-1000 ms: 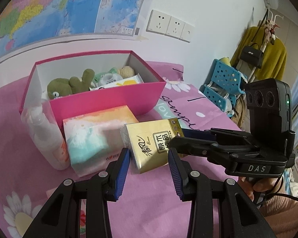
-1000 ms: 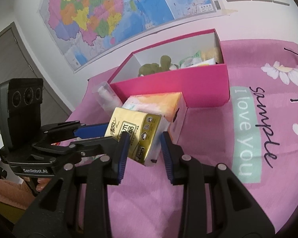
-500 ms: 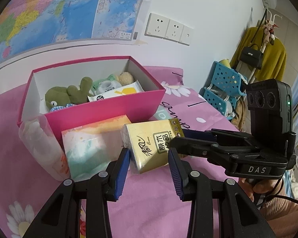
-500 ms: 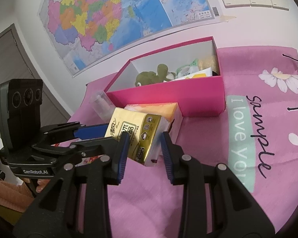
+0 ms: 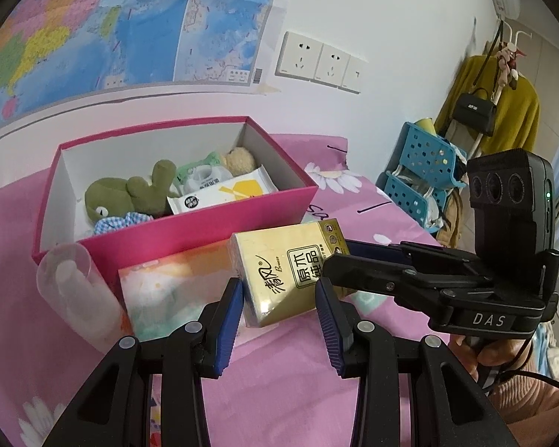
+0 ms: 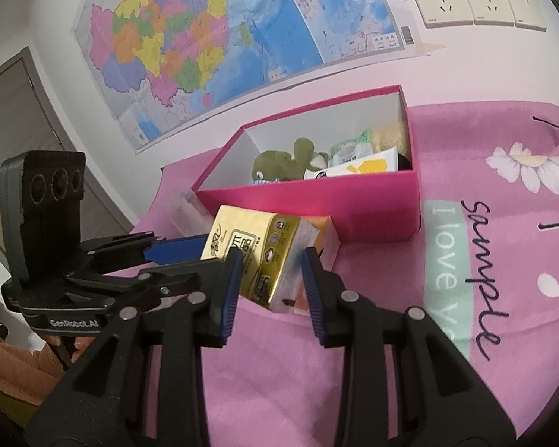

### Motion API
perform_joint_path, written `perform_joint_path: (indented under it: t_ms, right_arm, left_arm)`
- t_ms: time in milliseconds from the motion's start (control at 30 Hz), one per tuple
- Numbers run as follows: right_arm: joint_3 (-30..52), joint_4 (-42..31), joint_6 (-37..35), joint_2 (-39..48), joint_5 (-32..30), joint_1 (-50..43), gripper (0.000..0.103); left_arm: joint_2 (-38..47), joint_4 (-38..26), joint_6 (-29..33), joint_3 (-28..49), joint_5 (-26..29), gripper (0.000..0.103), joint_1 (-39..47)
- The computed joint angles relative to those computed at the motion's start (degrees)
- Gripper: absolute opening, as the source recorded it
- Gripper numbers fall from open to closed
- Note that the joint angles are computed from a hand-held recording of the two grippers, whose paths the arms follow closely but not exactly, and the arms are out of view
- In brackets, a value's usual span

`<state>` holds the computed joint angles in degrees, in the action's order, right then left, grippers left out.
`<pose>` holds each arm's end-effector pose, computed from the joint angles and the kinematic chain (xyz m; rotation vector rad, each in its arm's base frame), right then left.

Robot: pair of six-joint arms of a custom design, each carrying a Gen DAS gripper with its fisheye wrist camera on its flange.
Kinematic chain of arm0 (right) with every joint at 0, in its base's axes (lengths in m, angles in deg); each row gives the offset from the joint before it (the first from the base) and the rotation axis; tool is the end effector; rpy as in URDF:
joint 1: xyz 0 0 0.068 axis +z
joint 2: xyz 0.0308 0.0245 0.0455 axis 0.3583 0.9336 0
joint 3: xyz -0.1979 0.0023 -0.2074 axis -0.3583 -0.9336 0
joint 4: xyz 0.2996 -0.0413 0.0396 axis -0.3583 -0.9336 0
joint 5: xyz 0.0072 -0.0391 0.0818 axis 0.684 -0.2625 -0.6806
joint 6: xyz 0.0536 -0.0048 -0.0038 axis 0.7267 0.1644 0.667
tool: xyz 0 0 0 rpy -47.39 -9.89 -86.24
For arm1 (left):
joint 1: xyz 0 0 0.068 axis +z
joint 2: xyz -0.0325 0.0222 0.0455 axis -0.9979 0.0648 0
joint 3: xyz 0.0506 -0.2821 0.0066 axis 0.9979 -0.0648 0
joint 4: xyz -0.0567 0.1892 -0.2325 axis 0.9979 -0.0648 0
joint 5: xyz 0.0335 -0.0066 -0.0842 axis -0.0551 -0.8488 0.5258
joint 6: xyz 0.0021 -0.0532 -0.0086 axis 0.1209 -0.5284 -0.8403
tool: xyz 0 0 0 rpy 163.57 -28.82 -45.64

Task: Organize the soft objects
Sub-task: 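Lower the yellow tissue pack into the pink box with both tools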

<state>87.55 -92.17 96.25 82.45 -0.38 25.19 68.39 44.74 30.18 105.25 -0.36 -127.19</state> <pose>0.1598 0.0267 0.2675 0.0200 2.2821 0.6856 0.2193 -0.1970 0.2293 0.6816 2.2444 -0.6357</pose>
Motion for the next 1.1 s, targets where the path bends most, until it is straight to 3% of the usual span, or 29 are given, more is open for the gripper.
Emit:
perform_joint_path:
  t_ms: [1100]
  right_arm:
    - [3.1, 4.8, -2.2, 7.0, -1.0, -3.2, 0.036]
  left_arm:
    - [4.8, 0.8, 1.6, 5.3, -2.2, 0.039, 0.7]
